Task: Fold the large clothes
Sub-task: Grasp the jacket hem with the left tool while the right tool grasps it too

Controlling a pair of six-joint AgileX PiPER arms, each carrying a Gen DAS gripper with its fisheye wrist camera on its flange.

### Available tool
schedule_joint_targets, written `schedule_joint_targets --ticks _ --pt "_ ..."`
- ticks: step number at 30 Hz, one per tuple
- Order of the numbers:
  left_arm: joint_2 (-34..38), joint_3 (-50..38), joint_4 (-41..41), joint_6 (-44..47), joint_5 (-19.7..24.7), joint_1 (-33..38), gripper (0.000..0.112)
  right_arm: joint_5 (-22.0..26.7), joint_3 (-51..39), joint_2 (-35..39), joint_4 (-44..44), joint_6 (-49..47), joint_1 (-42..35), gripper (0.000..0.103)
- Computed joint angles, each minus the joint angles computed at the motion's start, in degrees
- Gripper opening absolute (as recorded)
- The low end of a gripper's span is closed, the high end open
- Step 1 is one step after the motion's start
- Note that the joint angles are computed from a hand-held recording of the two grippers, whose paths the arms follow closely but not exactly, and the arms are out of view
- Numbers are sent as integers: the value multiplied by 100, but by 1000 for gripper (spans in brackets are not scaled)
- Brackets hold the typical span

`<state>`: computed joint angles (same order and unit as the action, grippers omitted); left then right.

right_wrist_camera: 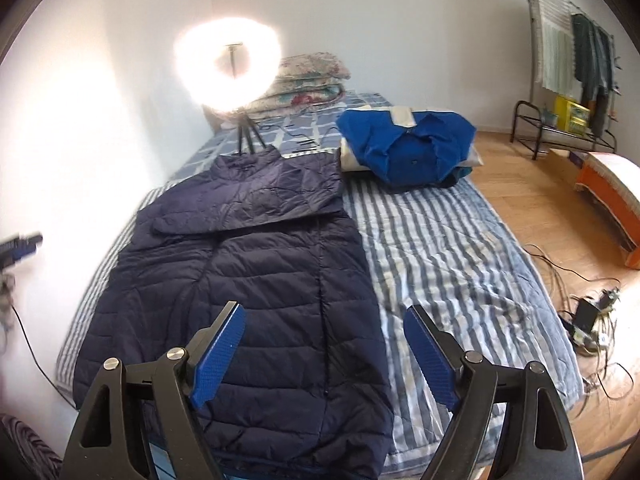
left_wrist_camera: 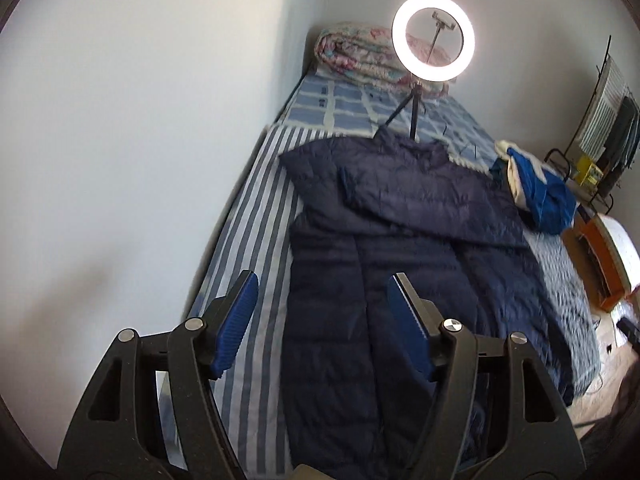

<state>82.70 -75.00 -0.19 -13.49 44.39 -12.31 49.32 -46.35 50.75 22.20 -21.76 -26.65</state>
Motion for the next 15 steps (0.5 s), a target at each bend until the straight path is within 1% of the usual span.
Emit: schedule_joint_targets --ticks 2,4,5,6,8,11,15 --pt "-258 520 -162 116 -120 64 69 85 -93 212 183 -433 -77 87" --pt "-503 1168 -568 396 -235 252 69 394 -289 614 709 -1286 -372 88" --pt "-549 1441 -776 523 -303 349 69 625 -442 899 936 -1747 -514 88" --pt "-554 1662 -973 658 -380 449 69 776 -587 1162 1002 -2024 -560 88" --pt "-525 2160 -1435 969 -525 655 69 821 -679 1462 987 -2316 -595 87" --pt "-379 2775 -2351 1735 -745 1004 69 687 -680 1901 833 -2421 -666 87" --pt "-90 3275 -3330 2550 -895 1273 69 898 -566 2516 1141 -2865 -1133 85"
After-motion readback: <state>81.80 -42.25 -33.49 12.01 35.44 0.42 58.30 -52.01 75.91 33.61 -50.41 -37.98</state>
